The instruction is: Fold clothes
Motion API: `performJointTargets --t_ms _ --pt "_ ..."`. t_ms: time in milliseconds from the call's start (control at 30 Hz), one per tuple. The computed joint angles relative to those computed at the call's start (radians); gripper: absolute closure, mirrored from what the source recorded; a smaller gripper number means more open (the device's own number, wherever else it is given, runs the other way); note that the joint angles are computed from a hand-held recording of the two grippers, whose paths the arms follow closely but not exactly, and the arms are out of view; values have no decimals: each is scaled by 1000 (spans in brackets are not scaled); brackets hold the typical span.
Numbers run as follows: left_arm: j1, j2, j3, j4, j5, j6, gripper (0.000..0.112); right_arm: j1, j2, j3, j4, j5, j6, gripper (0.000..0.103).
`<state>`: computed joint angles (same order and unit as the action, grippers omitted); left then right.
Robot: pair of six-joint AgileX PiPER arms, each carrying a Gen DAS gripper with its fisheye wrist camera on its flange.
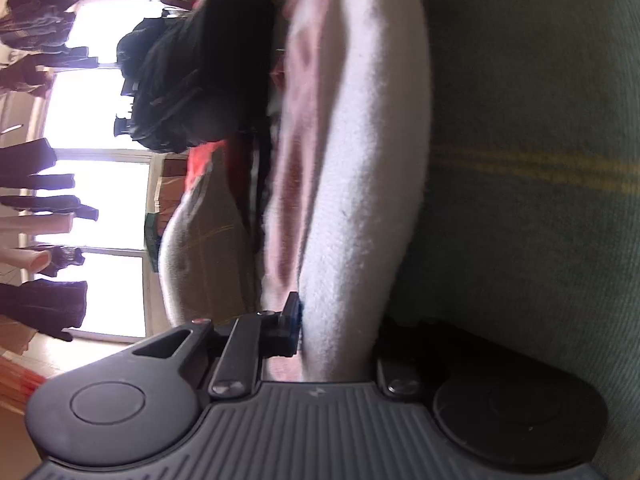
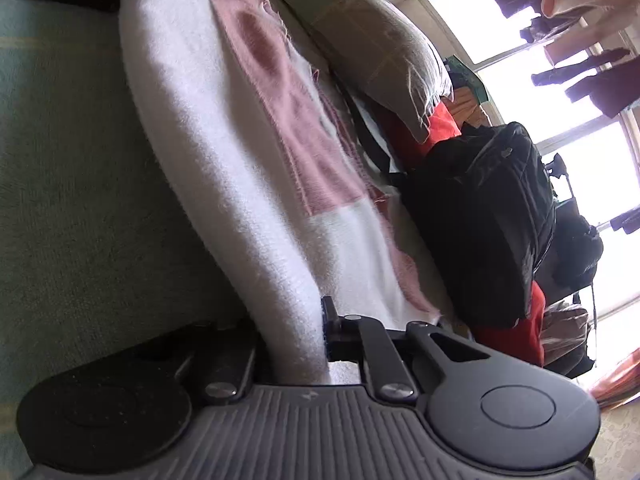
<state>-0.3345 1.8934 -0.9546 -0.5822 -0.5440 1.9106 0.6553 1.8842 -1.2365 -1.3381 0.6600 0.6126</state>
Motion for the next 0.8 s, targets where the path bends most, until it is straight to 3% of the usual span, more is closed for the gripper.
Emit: performJointTargets --t_ms 100,300,533,700,800 --pt "1 -60 32 6 17 -23 99 17 -55 -1 68 27 -61 92" --pt "21 -230 192 93 65 -44 99 58 -200 21 351 66 -283 92" --pt "1 -503 489 134 72 -30 98 233 -359 133 481 221 -297 92" --pt "-28 -731 622 1 156 97 98 386 -440 189 514 342 -224 92" --pt "-58 -811 679 -99 162 177 98 465 -467 214 525 394 -165 92"
